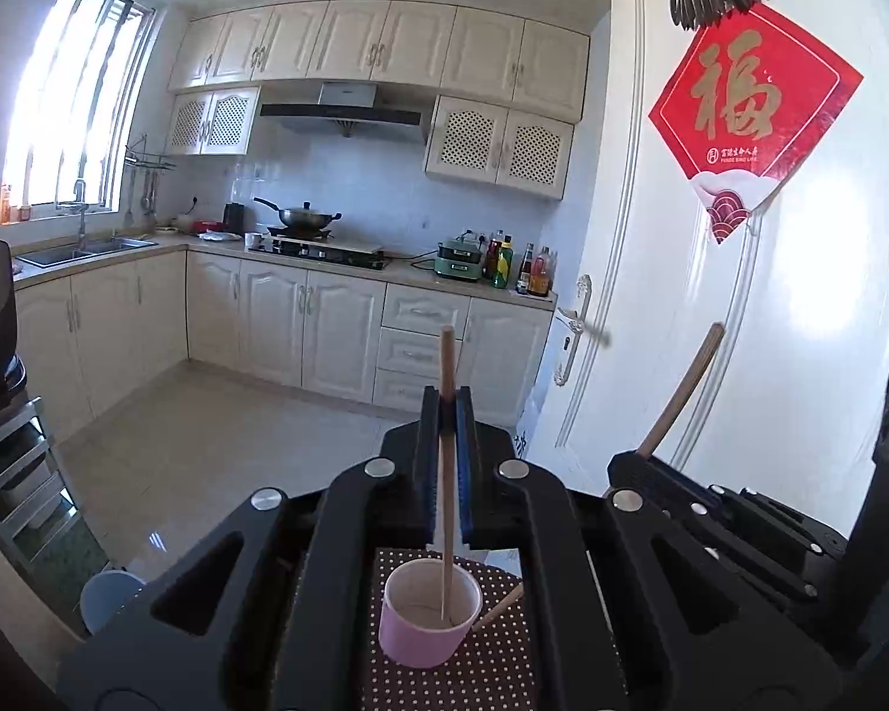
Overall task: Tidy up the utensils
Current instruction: 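Lift the held chopstick over the pink cup with the left gripper while the right gripper carries its own, then open the left gripper to drop its chopstick into the cup while the right gripper releases its own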
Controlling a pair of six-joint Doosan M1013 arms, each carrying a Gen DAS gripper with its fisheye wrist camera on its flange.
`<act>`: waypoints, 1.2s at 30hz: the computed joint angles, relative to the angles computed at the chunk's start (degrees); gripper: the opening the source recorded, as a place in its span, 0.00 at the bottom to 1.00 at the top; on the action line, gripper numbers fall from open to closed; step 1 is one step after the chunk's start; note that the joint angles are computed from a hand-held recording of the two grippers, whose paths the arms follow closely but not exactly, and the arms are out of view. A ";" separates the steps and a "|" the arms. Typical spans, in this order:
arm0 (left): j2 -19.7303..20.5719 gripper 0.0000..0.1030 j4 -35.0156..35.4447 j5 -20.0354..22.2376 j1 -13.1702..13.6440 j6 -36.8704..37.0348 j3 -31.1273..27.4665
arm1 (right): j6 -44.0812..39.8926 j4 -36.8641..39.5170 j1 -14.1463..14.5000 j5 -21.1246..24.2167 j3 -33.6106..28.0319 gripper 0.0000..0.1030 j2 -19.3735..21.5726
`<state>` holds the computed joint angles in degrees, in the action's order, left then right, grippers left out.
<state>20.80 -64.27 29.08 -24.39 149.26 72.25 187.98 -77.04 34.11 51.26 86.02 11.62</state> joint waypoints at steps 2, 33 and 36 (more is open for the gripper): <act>0.69 0.05 0.06 -0.27 -0.42 1.00 -0.21 | 2.01 -2.37 -0.15 0.29 0.54 0.04 0.18; 3.17 0.62 20.11 1.74 -0.18 -10.37 0.03 | 0.48 11.98 -3.16 -4.77 1.27 0.07 1.77; 2.84 0.63 20.83 2.05 0.32 -11.15 0.35 | 1.08 12.33 -3.01 -4.25 1.48 0.09 1.63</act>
